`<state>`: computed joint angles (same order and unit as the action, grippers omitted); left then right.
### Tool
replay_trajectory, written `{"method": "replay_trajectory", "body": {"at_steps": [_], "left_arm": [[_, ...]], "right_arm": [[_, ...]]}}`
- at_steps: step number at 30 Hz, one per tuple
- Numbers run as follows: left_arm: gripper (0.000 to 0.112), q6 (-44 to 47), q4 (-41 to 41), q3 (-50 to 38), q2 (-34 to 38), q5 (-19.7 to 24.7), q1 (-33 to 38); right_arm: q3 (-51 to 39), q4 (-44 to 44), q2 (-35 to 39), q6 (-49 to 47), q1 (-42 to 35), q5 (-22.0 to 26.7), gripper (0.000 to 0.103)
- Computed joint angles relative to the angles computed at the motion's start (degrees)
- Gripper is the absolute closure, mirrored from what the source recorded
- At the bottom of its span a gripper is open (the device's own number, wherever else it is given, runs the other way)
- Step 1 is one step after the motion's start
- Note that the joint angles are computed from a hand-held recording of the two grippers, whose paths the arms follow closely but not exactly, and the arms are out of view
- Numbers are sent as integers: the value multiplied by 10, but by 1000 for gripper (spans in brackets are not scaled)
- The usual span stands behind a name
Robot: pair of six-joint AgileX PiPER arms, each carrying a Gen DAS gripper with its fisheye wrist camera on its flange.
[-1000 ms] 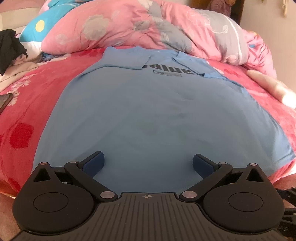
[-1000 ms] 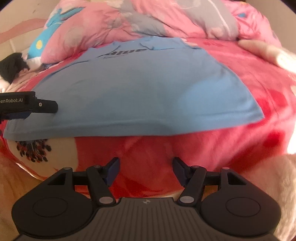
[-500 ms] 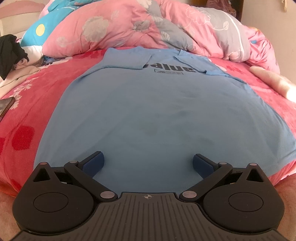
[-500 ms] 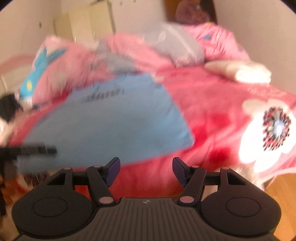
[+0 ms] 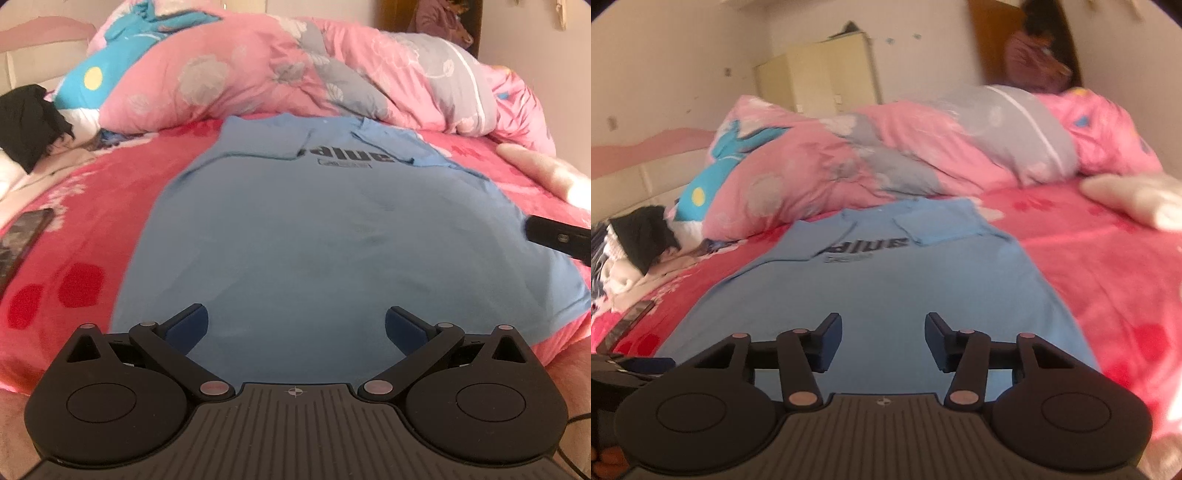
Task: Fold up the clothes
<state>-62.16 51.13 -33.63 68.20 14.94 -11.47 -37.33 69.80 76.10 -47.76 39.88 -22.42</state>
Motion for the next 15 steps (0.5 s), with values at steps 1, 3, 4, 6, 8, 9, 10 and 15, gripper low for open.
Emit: {"method": "replay_trajectory", "body": {"at_steps": [1,3,4,6,8,9,10,15], "left_arm": [[9,-1,5,8,-10,4,2],[9,9,3,24,-30,11,7],[9,25,-9,33,-40,13,13],[9,89,-64,49,-60,10,35],[9,170,-135,63,-79,7,62],[9,204,-165,70,-88,4,77],[9,237,-194,77,-97,1,92],[11,403,-354,90,-114,-21,178]], "right_arm": [[-5,-17,10,10,7,-5,53],[-13,-47,29,27,20,-17,54],[-14,-55,36,31,28,-25,55],[-14,-69,50,39,41,-41,56],[-9,-84,61,55,44,-44,58],[-6,-88,66,59,44,-44,59],[-3,-89,71,61,43,-44,60],[18,-95,91,84,20,-31,63]]}}
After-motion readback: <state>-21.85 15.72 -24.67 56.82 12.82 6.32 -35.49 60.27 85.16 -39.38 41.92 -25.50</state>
